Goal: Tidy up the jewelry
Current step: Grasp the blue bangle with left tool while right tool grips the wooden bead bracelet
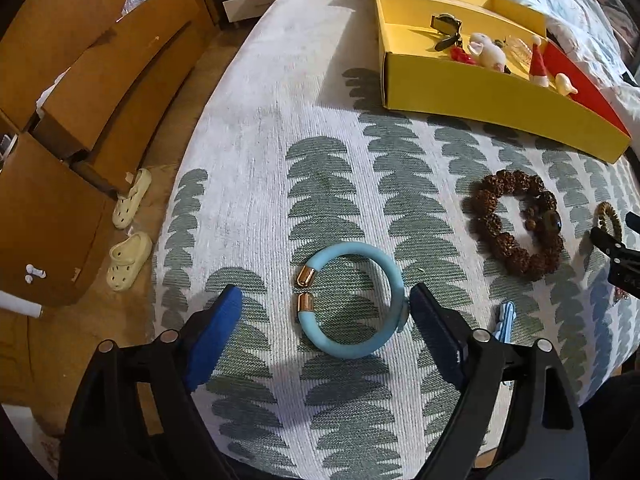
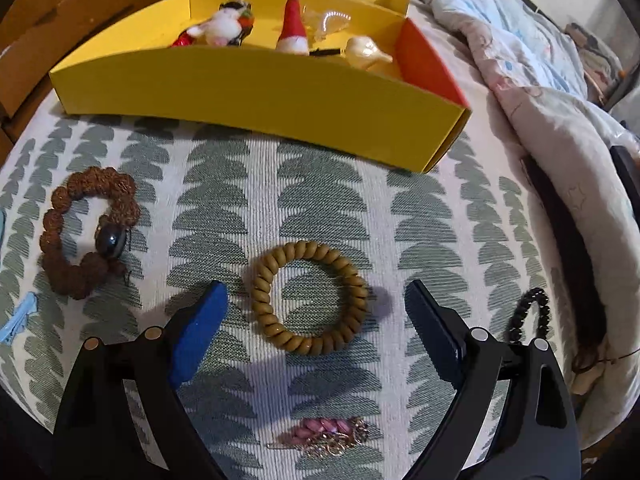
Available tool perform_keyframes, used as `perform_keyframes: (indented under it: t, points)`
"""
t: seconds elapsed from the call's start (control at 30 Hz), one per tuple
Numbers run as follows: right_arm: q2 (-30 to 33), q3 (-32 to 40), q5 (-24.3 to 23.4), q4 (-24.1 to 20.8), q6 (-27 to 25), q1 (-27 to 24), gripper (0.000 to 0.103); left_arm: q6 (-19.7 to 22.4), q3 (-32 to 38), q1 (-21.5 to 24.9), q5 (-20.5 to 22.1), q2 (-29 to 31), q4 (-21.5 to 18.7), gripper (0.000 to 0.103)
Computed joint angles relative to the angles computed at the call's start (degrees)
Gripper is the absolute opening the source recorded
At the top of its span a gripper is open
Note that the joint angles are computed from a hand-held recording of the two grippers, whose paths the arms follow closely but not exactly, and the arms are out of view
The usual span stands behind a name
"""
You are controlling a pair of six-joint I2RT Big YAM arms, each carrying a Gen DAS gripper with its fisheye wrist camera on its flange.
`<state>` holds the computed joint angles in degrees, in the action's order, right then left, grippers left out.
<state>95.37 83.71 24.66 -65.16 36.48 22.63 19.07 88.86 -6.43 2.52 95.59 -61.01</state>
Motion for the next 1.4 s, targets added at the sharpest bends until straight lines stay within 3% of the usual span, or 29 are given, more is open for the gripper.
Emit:
perform_keyframes:
  t: [0.17,0.3,0.47,0.6,0.73,0.87,0.9,1.07,1.23,1.4]
  points:
    - [-0.5,-0.9,-1.4,0.6,0.8,-0.8,0.094,0.0,1.4,-0.4,3.6,1.8,-3.3,0.085]
    - [-1.4,-2.4,-4.3,2.7,1.0,-2.4,0.094,-0.2,1.4,-1.1,0.9,2.9,-3.2,0.086]
    - [-2.2,-3.5,-6.5,4.3,2.3,-3.1,0.093,-0.7,1.4,-0.9,1.8,3.4,-2.9,0.089]
    - [-3.5,-4.5,-8.0,5.8,3.2,-4.5,0.079,-1.4,1.8,-0.8,2.5,3.8,-2.5,0.089]
    - [-4.5,-5.1,-8.7,6.4,3.3,-5.1,0.057,-0.9,1.1,-0.8,2.0,3.3,-1.4,0.086]
    - [-4.5,-4.9,-8.9,6.5,3.9,-4.6,0.047,-0.5,0.8,-0.7,2.4,2.8,-0.6,0.068]
    - [-4.6,-4.9,-9.1,6.6,4.0,-4.6,0.046,-0.8,1.0,-0.4,3.0,2.8,-0.8,0.061]
    - [-5.9,-6.1,-10.6,8.1,4.4,-5.1,0.037,-1.7,3.6,1.0,7.1,4.1,-3.6,0.06]
    - [-7.7,-7.3,-10.4,9.1,5.4,-4.7,0.035,-1.8,6.4,2.8,14.0,5.2,-7.3,0.06]
    - [-10.9,-8.6,-9.0,11.7,5.6,-3.9,0.035,-2.2,5.8,2.9,16.0,3.7,-7.0,0.059]
